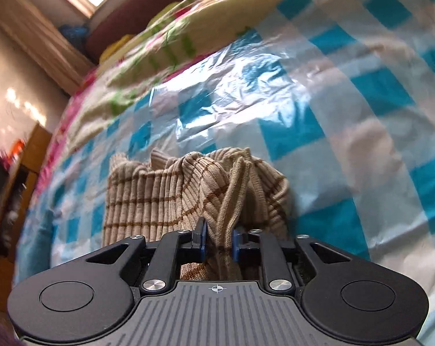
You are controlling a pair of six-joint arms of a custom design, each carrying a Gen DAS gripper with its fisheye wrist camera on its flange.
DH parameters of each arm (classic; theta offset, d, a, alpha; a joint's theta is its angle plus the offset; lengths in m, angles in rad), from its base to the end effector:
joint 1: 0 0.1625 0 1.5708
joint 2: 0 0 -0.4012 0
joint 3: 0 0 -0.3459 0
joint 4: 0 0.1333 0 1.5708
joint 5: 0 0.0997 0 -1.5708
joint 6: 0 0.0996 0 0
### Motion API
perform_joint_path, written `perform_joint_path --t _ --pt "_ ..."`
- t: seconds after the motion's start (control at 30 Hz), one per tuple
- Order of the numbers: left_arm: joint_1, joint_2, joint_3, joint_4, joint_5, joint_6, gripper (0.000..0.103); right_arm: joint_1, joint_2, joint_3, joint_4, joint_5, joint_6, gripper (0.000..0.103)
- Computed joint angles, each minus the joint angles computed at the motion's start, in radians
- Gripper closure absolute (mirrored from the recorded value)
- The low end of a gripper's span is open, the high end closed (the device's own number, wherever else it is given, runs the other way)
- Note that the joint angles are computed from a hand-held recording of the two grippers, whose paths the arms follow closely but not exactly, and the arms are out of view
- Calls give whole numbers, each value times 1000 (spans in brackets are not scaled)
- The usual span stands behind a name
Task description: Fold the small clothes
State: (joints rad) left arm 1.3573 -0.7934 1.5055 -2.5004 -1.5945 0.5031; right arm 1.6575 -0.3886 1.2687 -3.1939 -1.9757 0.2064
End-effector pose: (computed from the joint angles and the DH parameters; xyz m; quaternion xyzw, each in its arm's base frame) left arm -0.0123 -0.6748 0.1467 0.3498 0.9304 -0.1091 0.0040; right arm 0.1567 -0.7161 0.0479 -0.1275 -0.9068 0.3791 0.1334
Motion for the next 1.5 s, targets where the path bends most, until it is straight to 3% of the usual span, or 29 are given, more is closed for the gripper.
perform_joint_path --t 0.07,0.23,0.33,0.43,0.57,0.7,0.77,0.8,0.87,0.97,1.07,1.17,1.27,1.4,1.5 --pt "-9 3 -6 4 12 -3 83 -20 -27 59 -52 71 16 81" --pt "-36 -14 46 -43 42 22 83 -10 -64 146 -121 91 3 65" --pt "-37 -17 57 -60 50 46 83 22 -54 159 -211 -14 -20 65" --pt "-37 -15 55 -60 49 37 83 28 -65 186 -267 25 -26 65" --pt "-38 -30 77 -72 52 45 83 36 -54 151 -193 37 -38 65" --pt "-37 -37 81 -67 51 47 83 31 -19 89 -59 -8 12 65" --pt "-37 -38 80 -64 50 49 83 22 -14 92 -63 5 32 65" --pt "-38 -37 80 -64 51 51 83 16 -16 105 -84 17 38 68" --pt "-42 -39 81 -64 51 57 83 7 -29 131 -124 50 48 88" --pt "-46 -50 93 -73 32 84 82 7 -57 183 -206 84 16 90" --pt "-50 -53 108 -75 34 137 82 -3 -77 246 -297 96 26 90" --pt "-50 -35 95 -31 72 129 82 -35 -67 259 -271 73 81 90" --pt "-54 -39 104 -31 77 133 82 -52 -72 280 -301 127 106 84" --pt "-57 -34 94 -28 68 115 82 -25 -93 302 -308 120 47 83" --pt "-60 -36 104 -45 58 124 82 -4 -106 338 -307 113 25 72"
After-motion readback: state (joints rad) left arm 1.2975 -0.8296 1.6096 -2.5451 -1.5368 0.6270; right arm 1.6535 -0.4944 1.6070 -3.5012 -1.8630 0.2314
